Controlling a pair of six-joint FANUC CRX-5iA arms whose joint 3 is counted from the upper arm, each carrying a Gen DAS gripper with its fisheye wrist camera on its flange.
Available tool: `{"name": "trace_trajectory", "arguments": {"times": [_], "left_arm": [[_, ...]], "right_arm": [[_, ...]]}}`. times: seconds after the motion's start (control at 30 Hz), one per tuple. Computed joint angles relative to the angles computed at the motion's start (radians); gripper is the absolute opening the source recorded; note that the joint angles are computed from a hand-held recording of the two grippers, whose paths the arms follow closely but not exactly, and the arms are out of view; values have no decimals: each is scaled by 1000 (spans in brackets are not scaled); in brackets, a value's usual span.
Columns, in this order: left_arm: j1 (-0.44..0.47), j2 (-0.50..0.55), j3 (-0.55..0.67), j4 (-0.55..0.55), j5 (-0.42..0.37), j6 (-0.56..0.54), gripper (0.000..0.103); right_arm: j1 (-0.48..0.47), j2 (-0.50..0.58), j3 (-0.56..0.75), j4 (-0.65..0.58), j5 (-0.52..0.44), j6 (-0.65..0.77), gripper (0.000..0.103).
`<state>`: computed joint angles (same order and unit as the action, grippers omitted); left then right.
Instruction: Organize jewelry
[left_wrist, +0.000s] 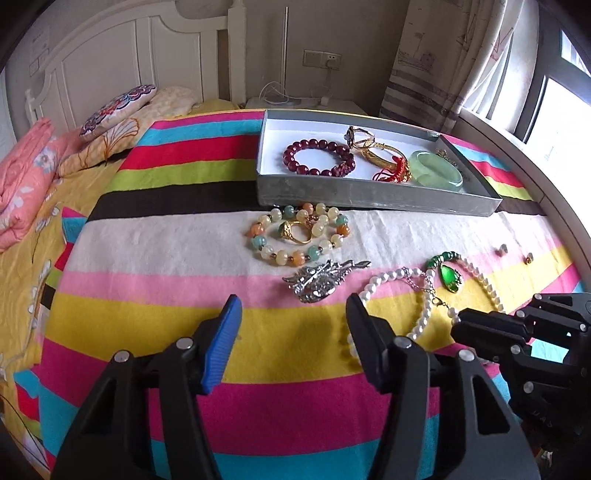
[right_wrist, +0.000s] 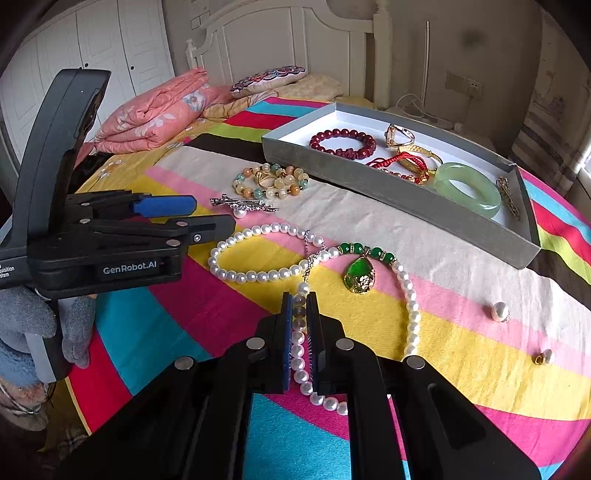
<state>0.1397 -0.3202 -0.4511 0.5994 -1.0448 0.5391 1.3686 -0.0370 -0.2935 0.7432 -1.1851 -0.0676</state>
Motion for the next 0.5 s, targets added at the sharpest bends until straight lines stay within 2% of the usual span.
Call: {"name": "trace_trajectory", "arguments": {"times": [0.17,0.23,0.3,0.37,0.4,0.47,0.5], "left_arm": [[-61,26,61,-95,21,-55,45],[-82,45,70,-113,9,-90,30],[-87,23,24,-74,56,-146,27],[-76,13,-2,-32,53,-157,5],[-62,6,-21,8,43,-168,1],[-29,-8,-57,86,26,-175,1],[-6,-5,-65,126,-5,-172,1]], "right_arm": [[-1,-1,-1,-1,5,2,9],[-2,-4,-5,-1,10,-2,9],[-2,-7,-8,-1,14,-6,9],[-3,-8,-7,-3,15,-5,9],[-3,-6,-5,-4,13,-3,9],[-3,-1,0,-6,7,0,9],[-4,1,1,-3,3,-2,9]]}}
